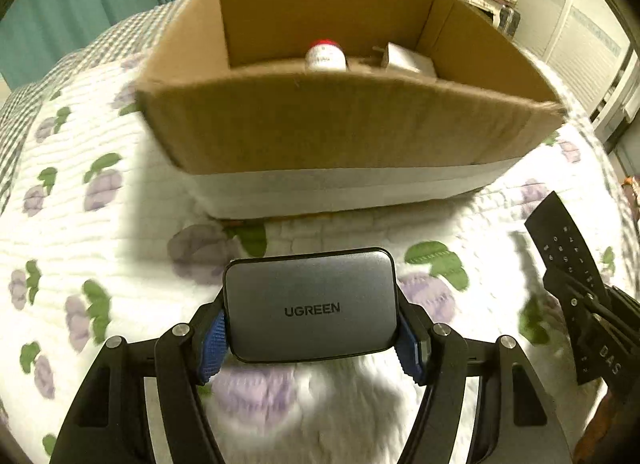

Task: Organize rigid objects
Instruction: 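Grasp the grey UGREEN power bank with the left gripper while the right grasps the black remote, then lower the power bank and remote into the box and open both grippers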

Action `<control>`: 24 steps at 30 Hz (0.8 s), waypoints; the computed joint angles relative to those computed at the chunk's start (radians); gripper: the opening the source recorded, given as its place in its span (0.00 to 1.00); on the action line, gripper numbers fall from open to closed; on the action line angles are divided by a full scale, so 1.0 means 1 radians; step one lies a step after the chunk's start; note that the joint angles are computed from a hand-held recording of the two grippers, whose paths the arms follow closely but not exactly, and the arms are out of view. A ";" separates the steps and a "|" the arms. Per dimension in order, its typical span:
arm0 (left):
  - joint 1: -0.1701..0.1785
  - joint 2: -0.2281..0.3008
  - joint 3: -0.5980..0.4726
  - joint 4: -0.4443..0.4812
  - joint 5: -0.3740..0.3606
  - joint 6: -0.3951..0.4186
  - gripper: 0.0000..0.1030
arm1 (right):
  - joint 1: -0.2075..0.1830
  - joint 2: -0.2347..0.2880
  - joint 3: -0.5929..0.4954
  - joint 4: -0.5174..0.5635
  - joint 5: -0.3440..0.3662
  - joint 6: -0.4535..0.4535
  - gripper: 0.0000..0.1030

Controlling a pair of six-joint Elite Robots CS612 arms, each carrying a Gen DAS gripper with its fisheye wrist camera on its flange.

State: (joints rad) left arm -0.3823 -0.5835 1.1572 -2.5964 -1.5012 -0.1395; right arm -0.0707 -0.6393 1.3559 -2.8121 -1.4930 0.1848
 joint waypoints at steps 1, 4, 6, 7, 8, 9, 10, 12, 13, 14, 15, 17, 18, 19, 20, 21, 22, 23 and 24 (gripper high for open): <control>0.000 -0.010 0.013 -0.009 -0.001 -0.001 0.67 | 0.001 -0.008 0.010 -0.010 -0.001 -0.001 0.18; -0.003 -0.049 0.065 -0.048 -0.003 -0.008 0.67 | 0.006 -0.037 0.043 -0.042 -0.008 -0.012 0.18; -0.009 -0.069 0.086 -0.075 -0.003 -0.015 0.67 | 0.011 -0.065 0.068 -0.072 -0.013 -0.017 0.18; -0.009 -0.088 0.109 -0.101 -0.006 -0.013 0.67 | 0.012 -0.072 0.072 -0.079 -0.015 -0.018 0.18; -0.010 -0.091 0.105 -0.105 -0.006 -0.013 0.67 | 0.014 -0.082 0.076 -0.089 -0.018 -0.020 0.18; -0.008 -0.100 0.107 -0.115 -0.007 -0.011 0.67 | 0.017 -0.096 0.088 -0.103 -0.020 -0.022 0.18; -0.010 -0.112 0.117 -0.133 -0.007 -0.011 0.67 | 0.020 -0.110 0.098 -0.115 -0.022 -0.024 0.18; -0.014 -0.125 0.125 -0.166 -0.008 -0.013 0.67 | 0.026 -0.132 0.108 -0.142 -0.026 -0.033 0.18; -0.015 -0.139 0.137 -0.191 -0.007 -0.011 0.67 | 0.028 -0.134 0.103 -0.148 -0.027 -0.037 0.18; -0.013 -0.139 0.129 -0.195 -0.008 -0.009 0.67 | 0.031 -0.142 0.105 -0.157 -0.026 -0.041 0.18; -0.013 -0.145 0.131 -0.205 -0.008 -0.006 0.67 | 0.034 -0.150 0.108 -0.168 -0.026 -0.045 0.18; -0.013 -0.164 0.144 -0.232 -0.005 -0.001 0.67 | 0.038 -0.162 0.108 -0.179 -0.025 -0.053 0.18; -0.014 -0.173 0.148 -0.252 -0.002 0.003 0.67 | 0.041 -0.169 0.108 -0.188 -0.023 -0.055 0.18; -0.013 -0.178 0.152 -0.264 -0.002 0.006 0.67 | 0.042 -0.175 0.108 -0.195 -0.019 -0.057 0.18; -0.012 -0.184 0.152 -0.277 -0.001 0.011 0.67 | 0.043 -0.179 0.105 -0.200 -0.015 -0.059 0.18; -0.011 -0.184 0.151 -0.285 -0.002 0.014 0.67 | 0.045 -0.183 0.101 -0.205 -0.014 -0.064 0.18; -0.010 -0.187 0.146 -0.294 -0.006 0.016 0.67 | 0.047 -0.186 0.095 -0.210 -0.014 -0.073 0.18; -0.009 -0.187 0.140 -0.298 -0.009 0.019 0.67 | 0.048 -0.188 0.090 -0.211 -0.012 -0.078 0.18; -0.008 -0.187 0.138 -0.303 -0.009 0.022 0.67 | 0.049 -0.189 0.081 -0.211 -0.008 -0.082 0.18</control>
State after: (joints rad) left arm -0.3898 -0.7706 1.2954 -2.8996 -1.5106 -0.1175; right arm -0.0217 -0.8280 1.4365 -3.0235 -1.5005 0.1030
